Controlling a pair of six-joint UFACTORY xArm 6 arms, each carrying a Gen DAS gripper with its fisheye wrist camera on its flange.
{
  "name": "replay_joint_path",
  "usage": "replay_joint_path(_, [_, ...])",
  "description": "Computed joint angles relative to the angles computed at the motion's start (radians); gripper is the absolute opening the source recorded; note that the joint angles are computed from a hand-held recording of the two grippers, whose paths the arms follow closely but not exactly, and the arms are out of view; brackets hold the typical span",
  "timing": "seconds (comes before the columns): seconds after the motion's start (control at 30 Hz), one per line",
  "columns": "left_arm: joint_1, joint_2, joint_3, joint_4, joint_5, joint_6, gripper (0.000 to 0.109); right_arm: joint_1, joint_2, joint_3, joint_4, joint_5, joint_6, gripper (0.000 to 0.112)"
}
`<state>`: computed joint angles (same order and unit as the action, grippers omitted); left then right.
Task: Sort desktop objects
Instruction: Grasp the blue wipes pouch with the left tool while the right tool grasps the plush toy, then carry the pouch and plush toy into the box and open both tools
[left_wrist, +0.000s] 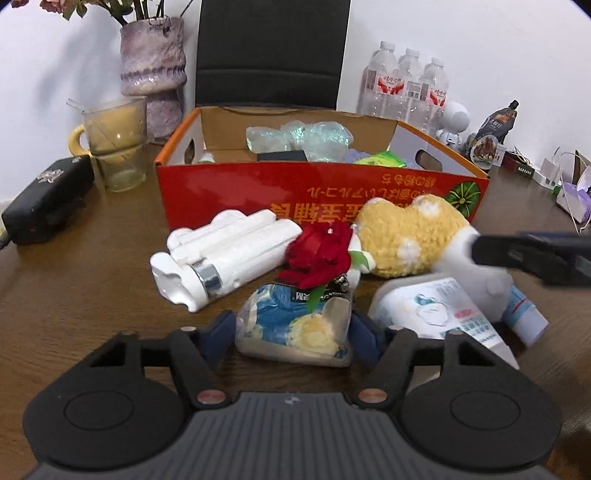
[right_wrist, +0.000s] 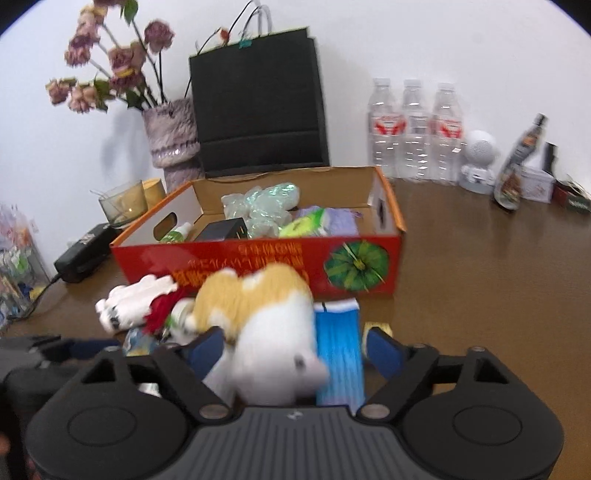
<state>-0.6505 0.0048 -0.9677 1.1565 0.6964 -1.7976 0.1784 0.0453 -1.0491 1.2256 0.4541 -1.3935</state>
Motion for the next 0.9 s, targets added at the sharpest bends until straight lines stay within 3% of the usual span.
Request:
replay_joint_path(0.07, [-0.001, -0.008, 0.009, 0.015, 0.007, -0.003, 0.047, 0.023, 0.073, -0.078, -0.151, 0.024, 0.097, 0.062])
replay_joint_path(0.2, [-0.015, -0.043, 0.022, -0.060, 0.024, 0.059, 0.032, 0.068, 0.141, -0.132, -0.311, 0.003, 0.151, 0.056])
replay_joint_path(0.33, [-0.039, -0.108, 0.047, -0.066, 0.018, 0.083, 0.014, 0.058, 0.124, -0.121, -0.301, 0.022, 0.136, 0.046])
replay_joint_path(0.37, [-0.043, -0.132, 0.055, -0.056, 0.014, 0.080, 0.001, 0.048, 0.102, -0.109, -0.257, 0.030, 0.107, 0.046])
replay_joint_path(0.5, [-0.040, -0.217, 0.064, 0.025, 0.009, 0.049, 0.001, -0.008, 0.022, -0.095, -0.093, 0.101, 0.008, 0.046])
replay_joint_path(0.67, [0.076, -0.202, -0.032, 0.068, -0.043, 0.117, 0.001, -0.049, 0.037, -0.209, 0.017, 0.124, 0.002, 0.046])
replay_joint_path(0.77, [0.176, -0.096, -0.172, 0.021, -0.061, 0.228, 0.001, -0.032, 0.156, -0.377, -0.086, 0.092, 0.139, 0.046])
replay_joint_path(0.83, [0.255, 0.040, -0.306, -0.119, -0.106, 0.379, 0.001, -0.022, 0.259, -0.515, -0.203, 0.103, 0.273, 0.047])
replay_joint_path(0.9, [0.297, 0.172, -0.439, -0.253, -0.081, 0.518, 0.001, -0.013, 0.391, -0.690, -0.356, 0.166, 0.445, 0.047])
